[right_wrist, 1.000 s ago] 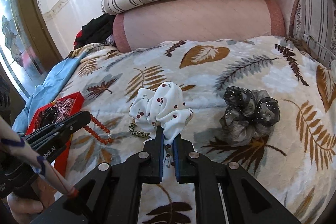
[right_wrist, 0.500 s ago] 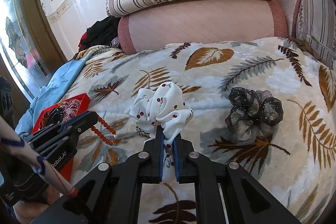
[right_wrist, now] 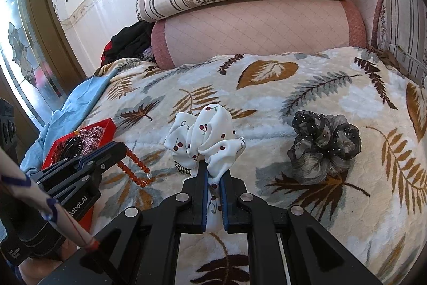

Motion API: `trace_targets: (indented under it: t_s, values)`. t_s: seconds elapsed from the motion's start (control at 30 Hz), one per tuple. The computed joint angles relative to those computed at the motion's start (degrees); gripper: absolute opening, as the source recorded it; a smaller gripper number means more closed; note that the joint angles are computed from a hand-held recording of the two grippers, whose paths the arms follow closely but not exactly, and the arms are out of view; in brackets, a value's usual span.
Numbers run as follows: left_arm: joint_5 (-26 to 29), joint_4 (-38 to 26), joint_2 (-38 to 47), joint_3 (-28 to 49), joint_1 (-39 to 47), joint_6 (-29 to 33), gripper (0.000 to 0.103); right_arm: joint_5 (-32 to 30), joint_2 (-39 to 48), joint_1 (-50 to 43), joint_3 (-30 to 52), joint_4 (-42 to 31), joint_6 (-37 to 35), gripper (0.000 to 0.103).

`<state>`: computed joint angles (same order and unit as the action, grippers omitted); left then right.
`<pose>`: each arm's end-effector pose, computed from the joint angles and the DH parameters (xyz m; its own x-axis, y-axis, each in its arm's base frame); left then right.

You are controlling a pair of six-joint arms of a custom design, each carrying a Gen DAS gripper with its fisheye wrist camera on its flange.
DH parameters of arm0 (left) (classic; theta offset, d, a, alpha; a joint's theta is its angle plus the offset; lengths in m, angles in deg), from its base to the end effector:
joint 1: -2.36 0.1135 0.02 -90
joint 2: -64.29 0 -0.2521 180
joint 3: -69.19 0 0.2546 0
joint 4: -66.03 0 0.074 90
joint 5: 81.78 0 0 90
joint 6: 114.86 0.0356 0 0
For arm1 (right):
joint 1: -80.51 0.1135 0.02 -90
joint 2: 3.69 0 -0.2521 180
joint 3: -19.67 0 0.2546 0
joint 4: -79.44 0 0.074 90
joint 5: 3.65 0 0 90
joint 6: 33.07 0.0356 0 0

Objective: Organize jewelry
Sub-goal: 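Lift the red bead bracelet and white scrunchie off the bedspread with both grippers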

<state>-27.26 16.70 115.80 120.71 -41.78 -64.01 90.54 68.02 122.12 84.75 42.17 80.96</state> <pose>0.1470 -0.1139 0.2328 -0.6087 -0.1257 -0.7834 -0.1144 0.9910 -0.0702 0.2056 0.1791 0.2475 -0.7272 -0.1027 -0.6787 -0.3578 0.9005 0.2471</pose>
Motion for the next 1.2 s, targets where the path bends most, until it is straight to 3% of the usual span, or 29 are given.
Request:
trace_targets:
  t_s: [0.93,1.2]
  values:
    - [-1.2,-1.6,-1.2,0.9,-0.3,0.2,0.007,0.2,-0.9,0.6,-0.2,0.1,-0.4,0.009]
    - [-3.8,-5.3,-3.3,2.0,-2.6,-1.6,0.007,0.1,-0.9,1.0,-0.2,0.7,-0.5,0.009]
